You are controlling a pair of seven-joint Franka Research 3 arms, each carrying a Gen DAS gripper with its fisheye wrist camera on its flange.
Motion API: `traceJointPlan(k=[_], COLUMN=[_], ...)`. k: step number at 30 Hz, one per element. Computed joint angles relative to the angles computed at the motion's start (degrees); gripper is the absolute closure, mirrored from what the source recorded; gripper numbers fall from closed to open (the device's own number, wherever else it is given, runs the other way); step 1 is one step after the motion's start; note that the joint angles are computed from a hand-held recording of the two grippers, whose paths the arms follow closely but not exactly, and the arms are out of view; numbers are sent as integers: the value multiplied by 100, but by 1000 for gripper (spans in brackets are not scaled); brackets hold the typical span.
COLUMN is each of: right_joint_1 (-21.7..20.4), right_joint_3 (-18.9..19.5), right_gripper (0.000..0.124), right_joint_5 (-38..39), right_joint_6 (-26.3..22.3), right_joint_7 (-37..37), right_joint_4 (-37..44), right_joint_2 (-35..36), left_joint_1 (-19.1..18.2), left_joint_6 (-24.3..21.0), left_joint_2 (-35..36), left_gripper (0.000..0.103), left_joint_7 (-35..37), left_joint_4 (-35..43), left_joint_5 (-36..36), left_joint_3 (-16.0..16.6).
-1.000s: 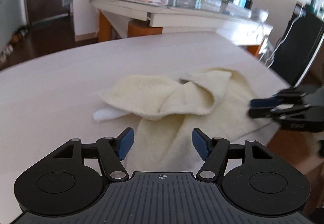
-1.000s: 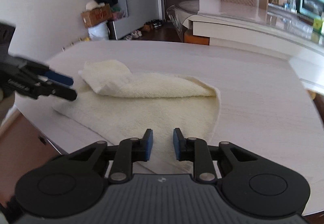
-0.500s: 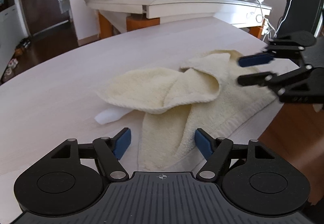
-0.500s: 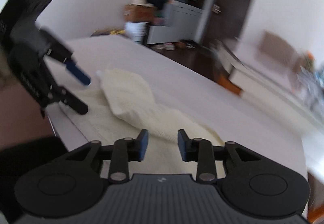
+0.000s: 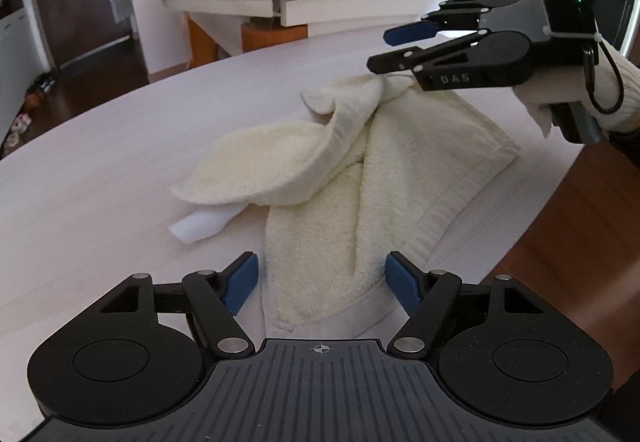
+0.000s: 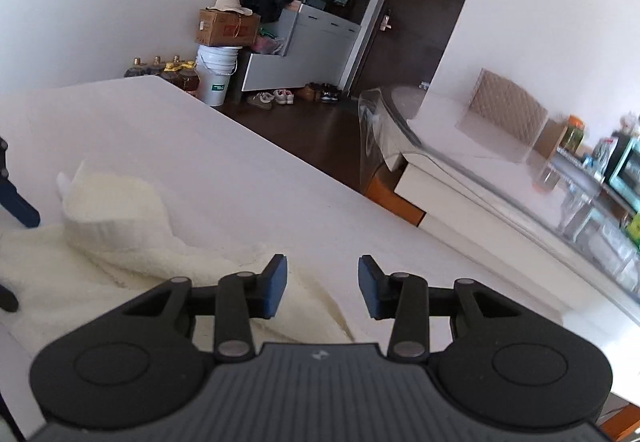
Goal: Fold towel
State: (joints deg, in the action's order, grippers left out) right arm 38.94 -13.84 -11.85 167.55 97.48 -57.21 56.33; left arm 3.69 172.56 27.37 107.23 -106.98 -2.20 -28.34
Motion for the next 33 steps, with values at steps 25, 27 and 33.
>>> traceJointPlan(k=[25, 27, 33], right_joint_1=[-545, -654, -704], right_joint_3=[1217, 1402, 1545], right_gripper=[80, 83, 83], right_joint_5=[1385, 1520, 1825], right_joint_6=[679, 703, 896], right_joint_7=[-1341, -1464, -1638], right_joint_4=[-2583, -2709, -3418], right_joint_2=[-1476, -1544, -1974], left_joint_1=[-125, -367, -1088], left_joint_6=[-1175, -1097, -1155], left_joint_2=[1108, 1270, 2167], left_gripper=[91, 91, 90], left_joint_7=[2932, 2789, 2235], left_joint_4=[1999, 2335, 3934], left_joint_5=[236, 217, 480], left_joint_3=[117, 343, 931])
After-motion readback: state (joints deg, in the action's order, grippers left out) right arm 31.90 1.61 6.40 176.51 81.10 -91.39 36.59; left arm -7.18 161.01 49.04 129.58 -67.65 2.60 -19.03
